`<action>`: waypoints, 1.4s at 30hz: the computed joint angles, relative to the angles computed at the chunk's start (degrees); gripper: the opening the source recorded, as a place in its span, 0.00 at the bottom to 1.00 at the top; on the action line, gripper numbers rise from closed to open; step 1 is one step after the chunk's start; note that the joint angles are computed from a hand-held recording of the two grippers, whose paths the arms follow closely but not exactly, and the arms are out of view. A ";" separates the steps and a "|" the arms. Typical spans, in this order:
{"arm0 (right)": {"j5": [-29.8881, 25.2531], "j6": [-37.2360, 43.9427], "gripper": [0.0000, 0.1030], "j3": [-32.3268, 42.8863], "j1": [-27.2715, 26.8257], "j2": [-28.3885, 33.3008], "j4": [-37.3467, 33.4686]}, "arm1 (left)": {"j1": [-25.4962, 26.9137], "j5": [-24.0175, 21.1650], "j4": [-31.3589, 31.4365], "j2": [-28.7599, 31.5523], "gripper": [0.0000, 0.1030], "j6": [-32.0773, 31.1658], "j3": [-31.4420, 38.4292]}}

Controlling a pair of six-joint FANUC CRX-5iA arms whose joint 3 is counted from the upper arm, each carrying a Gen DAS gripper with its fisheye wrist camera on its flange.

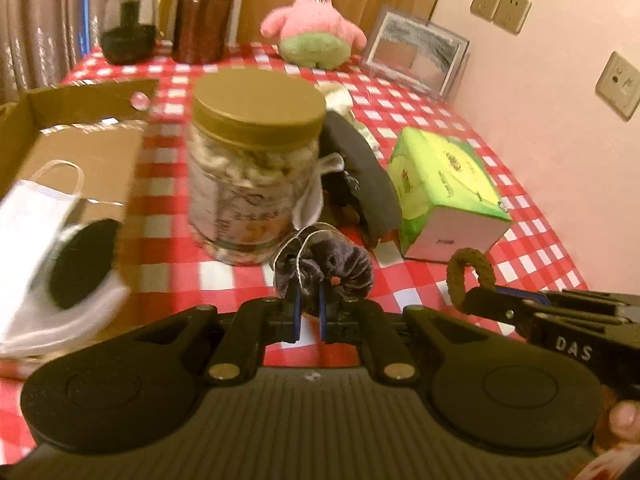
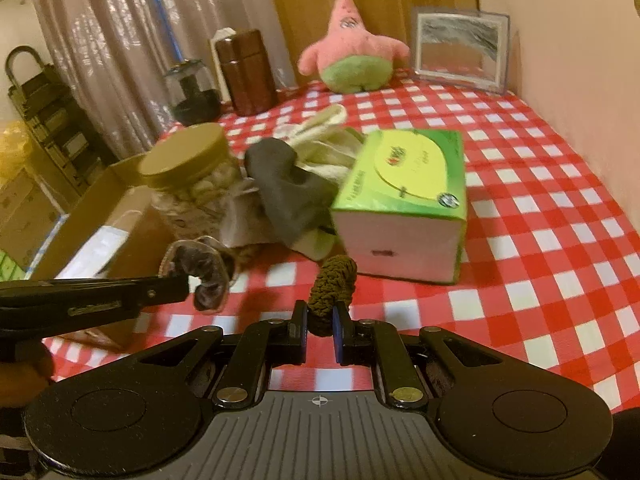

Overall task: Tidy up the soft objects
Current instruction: 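Carry both hair ties into the cardboard tray and open both grippers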

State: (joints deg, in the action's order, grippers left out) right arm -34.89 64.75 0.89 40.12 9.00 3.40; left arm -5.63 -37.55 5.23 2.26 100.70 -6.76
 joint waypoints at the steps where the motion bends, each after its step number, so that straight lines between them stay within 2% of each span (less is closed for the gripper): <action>1: 0.21 0.36 0.12 0.00 0.33 -0.29 -0.09 | 0.13 -0.25 -0.50 -0.95 0.07 0.50 -0.22; 10: 1.83 8.90 0.12 4.36 4.13 -0.08 -5.42 | 5.08 -4.13 -6.54 -10.45 0.07 5.04 -2.39; 16: 1.70 17.69 0.12 10.22 6.71 3.18 -10.89 | 10.41 -6.14 -9.15 -14.51 0.07 6.55 -3.86; 22: -0.28 22.64 0.12 16.55 8.23 8.08 -14.07 | 15.84 -6.66 -8.74 -15.15 0.07 5.07 -5.36; 29: -1.94 25.53 0.12 23.15 9.03 13.27 -16.38 | 19.51 -4.35 -6.03 -13.39 0.08 1.44 -6.60; 31: -2.31 26.26 0.12 24.73 9.17 14.48 -17.03 | 19.61 -4.35 -6.96 -12.67 0.09 2.90 -6.21; 33: -3.10 26.77 0.12 26.34 9.31 15.71 -17.43 | 19.63 -3.88 -7.69 -12.46 0.22 4.09 -6.31; 34: -3.42 27.12 0.12 27.03 9.34 16.21 -17.74 | 19.64 -3.86 -8.11 -12.59 0.24 4.70 -6.41; 42: -5.47 29.36 0.12 29.65 9.73 18.33 -19.44 | 20.63 -4.44 -9.33 -16.49 0.25 8.23 -9.16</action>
